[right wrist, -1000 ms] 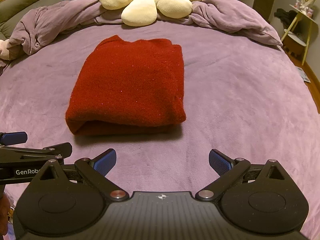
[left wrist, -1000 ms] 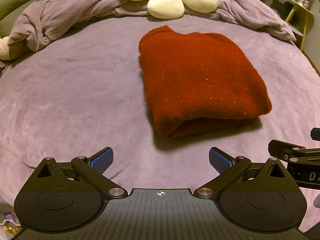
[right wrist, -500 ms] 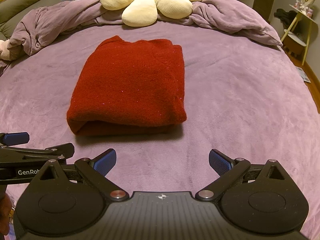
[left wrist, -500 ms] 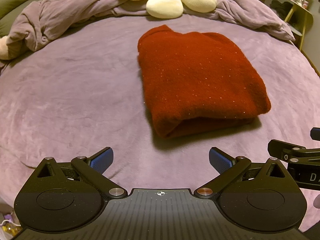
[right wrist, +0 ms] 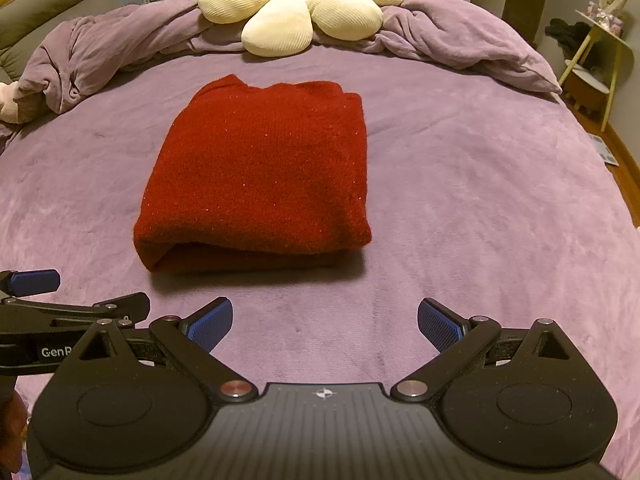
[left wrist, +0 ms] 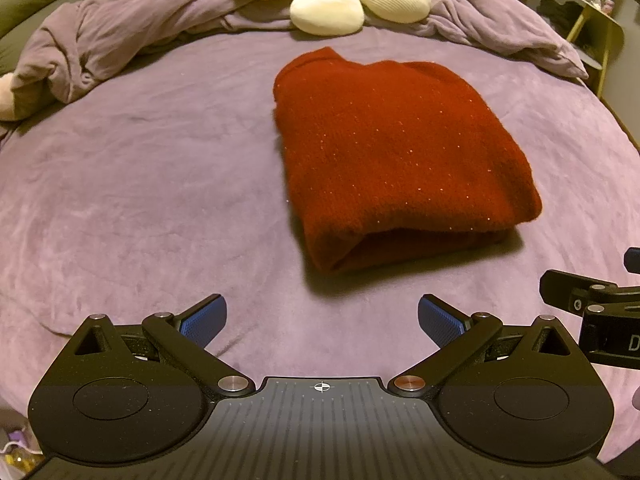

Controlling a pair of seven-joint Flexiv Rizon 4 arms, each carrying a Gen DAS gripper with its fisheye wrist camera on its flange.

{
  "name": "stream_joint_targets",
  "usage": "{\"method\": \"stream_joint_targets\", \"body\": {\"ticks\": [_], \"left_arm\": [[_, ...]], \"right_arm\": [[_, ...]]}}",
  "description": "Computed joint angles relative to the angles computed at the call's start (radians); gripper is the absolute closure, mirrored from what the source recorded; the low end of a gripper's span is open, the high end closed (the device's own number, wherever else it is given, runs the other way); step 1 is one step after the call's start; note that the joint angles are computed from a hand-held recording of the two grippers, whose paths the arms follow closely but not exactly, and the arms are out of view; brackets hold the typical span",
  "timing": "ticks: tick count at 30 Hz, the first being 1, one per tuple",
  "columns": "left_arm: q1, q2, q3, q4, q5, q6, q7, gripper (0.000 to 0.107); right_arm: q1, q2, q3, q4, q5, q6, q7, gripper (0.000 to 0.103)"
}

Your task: Fold small clothes

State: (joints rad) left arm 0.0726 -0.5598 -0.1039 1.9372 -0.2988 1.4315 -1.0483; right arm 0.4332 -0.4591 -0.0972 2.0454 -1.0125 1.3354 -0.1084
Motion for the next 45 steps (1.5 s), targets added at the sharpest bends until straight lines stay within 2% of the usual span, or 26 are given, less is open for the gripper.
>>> {"method": "stream_joint_targets", "body": {"ticks": [25, 29, 33, 37, 45], "left_arm": [[0.009, 0.003, -0.018, 0.012, -0.006, 0.013, 0.012, 0.004], [0.027, 0.004, -0.043, 0.017, -0.023, 0.014, 0.024, 0.004], [0.019, 0.002, -0.034, 0.016, -0.020, 0.020, 0.024, 0.004], [0.037, 0.001, -0.061, 0.032, -0.022, 0.054, 0.046, 0.004], [0.028, 0.000, -0.043, 0.030, 0.001, 0.057, 0.050, 0.004]], "right_arm": [[-0.014, 0.008, 0.001, 0.002, -0.077, 0.007, 0.070, 0.004], [-0.018, 0.009, 0.006, 0.001, -0.080, 0.003, 0.074, 0.004], [-0.019, 0.010, 0.007, 0.000, -0.087, 0.002, 0.078, 0.004], [-0.023, 0.010, 0.010, 0.000, -0.092, 0.002, 0.080, 0.004], [-0.024, 0.012, 0.014, -0.001, -0.088, -0.006, 0.081, 0.004]]}}
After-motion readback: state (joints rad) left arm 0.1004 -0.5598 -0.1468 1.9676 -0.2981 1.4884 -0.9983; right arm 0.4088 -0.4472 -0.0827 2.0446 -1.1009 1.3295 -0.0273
